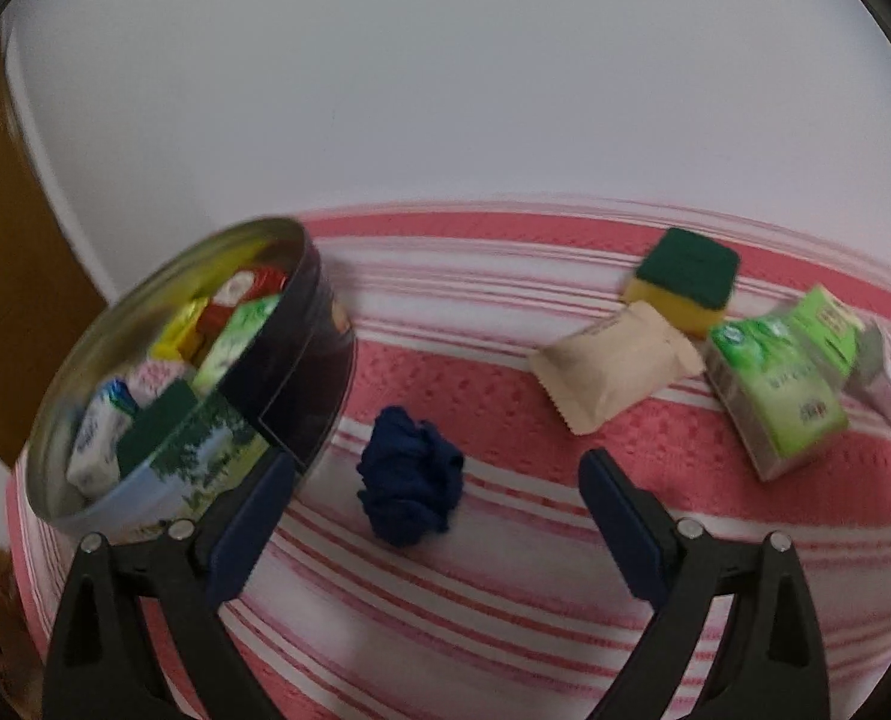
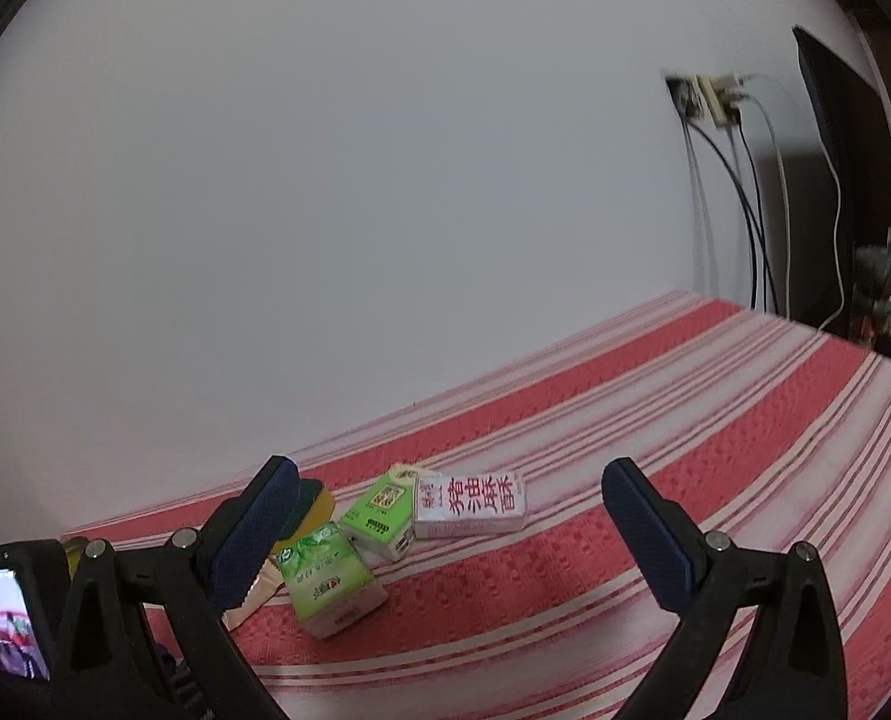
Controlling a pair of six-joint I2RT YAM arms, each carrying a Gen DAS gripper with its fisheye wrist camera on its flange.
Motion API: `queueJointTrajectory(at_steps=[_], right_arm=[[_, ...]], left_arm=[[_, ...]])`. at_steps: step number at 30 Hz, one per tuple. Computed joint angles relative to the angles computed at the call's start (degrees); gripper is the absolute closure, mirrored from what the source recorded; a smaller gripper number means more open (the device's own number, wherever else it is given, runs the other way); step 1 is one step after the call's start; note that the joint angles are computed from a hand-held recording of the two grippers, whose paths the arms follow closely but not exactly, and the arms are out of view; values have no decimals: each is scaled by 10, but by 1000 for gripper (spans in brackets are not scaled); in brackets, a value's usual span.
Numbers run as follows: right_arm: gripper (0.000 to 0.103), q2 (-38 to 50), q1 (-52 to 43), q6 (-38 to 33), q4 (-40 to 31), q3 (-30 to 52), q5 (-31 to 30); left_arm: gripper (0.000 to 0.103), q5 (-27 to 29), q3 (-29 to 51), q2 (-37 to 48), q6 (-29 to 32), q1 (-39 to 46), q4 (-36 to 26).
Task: Organize objects
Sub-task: 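Grasp the dark blue crumpled cloth on the table with the left tool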
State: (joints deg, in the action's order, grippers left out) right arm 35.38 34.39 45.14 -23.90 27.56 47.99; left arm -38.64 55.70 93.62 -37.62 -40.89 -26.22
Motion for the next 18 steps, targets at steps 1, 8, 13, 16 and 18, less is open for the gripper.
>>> queueJointTrajectory(at_steps=[1,8,13,16,18], right_arm=[[1,0,-6,-1,1,1,-8],[1,-7,-20,7,7,-7,-25],[1,-6,-27,3,14,-9,-39],[1,-4,-39,8,9,-7,-56],[1,-8,-50,11,12,-11,-69]], left_arm=[[6,18,2,2,-8,11,-1],[6,130,18,33,-16,67,21],[7,164,0,25,13,83,60],[33,182,-32,-2,46,85,98],[48,198,-51,-17,68,90,117]])
